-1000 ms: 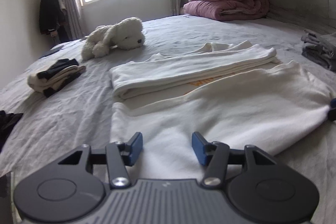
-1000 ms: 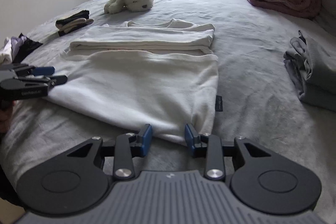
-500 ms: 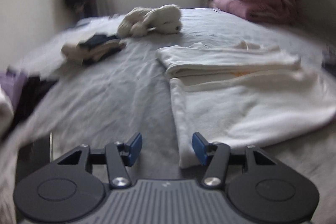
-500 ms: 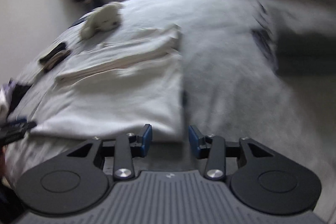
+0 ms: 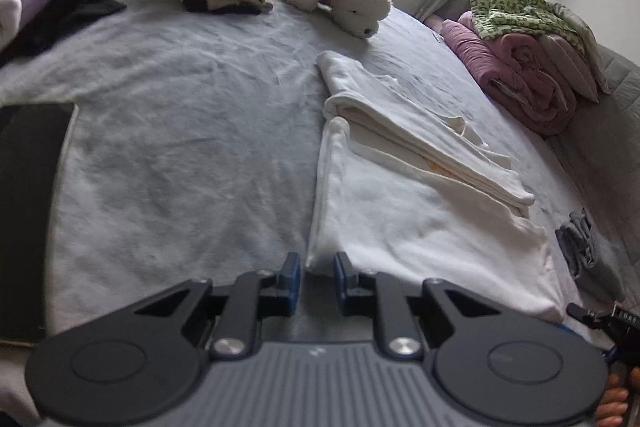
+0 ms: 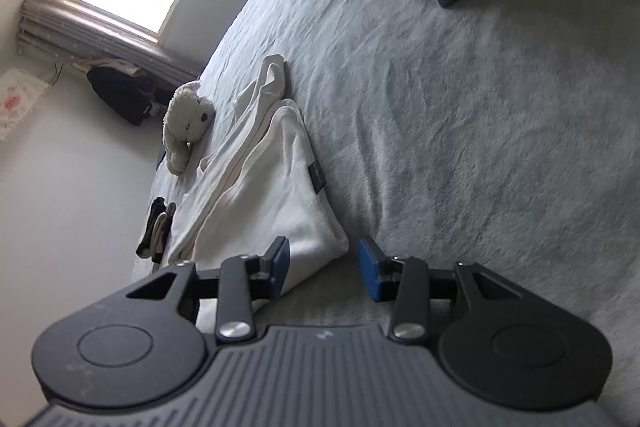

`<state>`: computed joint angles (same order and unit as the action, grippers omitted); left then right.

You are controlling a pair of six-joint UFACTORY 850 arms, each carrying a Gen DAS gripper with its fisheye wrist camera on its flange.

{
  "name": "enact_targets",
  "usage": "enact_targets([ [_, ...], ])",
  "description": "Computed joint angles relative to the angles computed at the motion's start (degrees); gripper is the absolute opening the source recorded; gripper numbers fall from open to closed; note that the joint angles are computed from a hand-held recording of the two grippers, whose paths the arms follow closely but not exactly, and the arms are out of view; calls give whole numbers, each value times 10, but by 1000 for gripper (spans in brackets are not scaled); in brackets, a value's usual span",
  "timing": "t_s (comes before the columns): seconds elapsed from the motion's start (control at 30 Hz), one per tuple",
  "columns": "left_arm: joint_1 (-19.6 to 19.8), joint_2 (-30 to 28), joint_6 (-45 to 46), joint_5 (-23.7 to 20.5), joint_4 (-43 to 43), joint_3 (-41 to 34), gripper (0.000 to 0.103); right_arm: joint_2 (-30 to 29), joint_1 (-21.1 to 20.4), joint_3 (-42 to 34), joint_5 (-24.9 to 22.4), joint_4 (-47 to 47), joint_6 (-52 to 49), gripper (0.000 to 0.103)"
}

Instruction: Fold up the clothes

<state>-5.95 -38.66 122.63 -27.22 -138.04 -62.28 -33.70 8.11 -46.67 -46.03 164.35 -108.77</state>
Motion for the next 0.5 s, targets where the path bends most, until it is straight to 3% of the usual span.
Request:
enact_targets([
  [0.13,0,-9,-53,-3,18,-11,21,-5,4,-2,-12,12,-4,42],
  [0.3,12,-16,-131,-42,49,-12,36,-9,10,0,-24,32,-11,42],
  [0.5,15,-23,-158,-58,48,-17,38,-16,13,1,-46,50,1,40],
])
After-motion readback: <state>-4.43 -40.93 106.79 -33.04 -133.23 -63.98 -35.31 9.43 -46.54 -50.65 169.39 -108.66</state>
